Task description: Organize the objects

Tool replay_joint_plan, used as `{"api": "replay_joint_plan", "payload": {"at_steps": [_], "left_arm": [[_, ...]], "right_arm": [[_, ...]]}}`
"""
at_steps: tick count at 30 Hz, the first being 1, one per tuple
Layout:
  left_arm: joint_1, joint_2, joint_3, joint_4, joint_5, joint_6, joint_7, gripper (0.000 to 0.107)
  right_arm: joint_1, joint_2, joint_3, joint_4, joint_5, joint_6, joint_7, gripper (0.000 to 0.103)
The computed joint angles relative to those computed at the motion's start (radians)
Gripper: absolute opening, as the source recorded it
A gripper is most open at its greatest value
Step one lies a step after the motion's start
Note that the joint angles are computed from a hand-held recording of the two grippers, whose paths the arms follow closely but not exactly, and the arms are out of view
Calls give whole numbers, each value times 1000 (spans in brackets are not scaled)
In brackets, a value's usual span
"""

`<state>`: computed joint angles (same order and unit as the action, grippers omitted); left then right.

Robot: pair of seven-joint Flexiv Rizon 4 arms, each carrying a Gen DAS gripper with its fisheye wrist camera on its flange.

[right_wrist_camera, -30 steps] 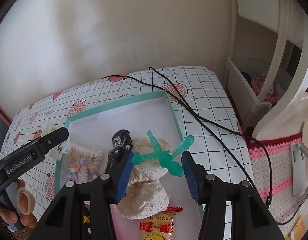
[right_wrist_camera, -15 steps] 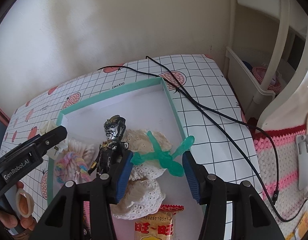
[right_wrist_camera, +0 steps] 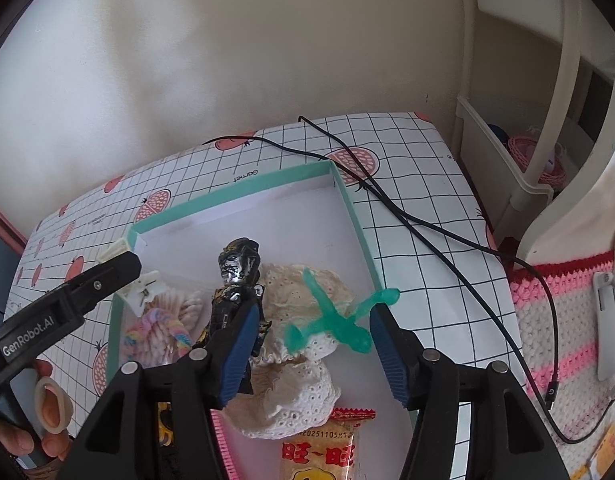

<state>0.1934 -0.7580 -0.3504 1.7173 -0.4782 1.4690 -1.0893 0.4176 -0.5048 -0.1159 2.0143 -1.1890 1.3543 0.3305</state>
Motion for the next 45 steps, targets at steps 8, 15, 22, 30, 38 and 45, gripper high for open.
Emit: {"api": "replay_joint_plan", "payload": {"at_steps": [8, 15, 22, 30, 38, 45], "left_arm": [[16, 9, -18, 10, -4, 8, 7, 62], [2, 14, 7, 10, 2, 28, -16, 62], [-57, 16, 115, -3, 40, 65, -109, 65], [-127, 4, 254, -30, 98, 80, -240, 95], [-159, 0, 338, -39, 163, 108, -331, 103], [-59, 19, 225, -2, 191, 174, -308, 103]], "right_arm": [[-3, 7, 0, 1, -13, 1, 11, 62], [-8, 12, 7, -4, -32, -8, 16, 62], [-12, 11, 17, -16, -64, -27, 32, 73], [-11, -5, 20, -37, -78, -30, 31, 101], [-15, -18, 25, -58, -114, -29, 63, 103], [0, -15, 41, -72, -66, -71, 4, 103]]}}
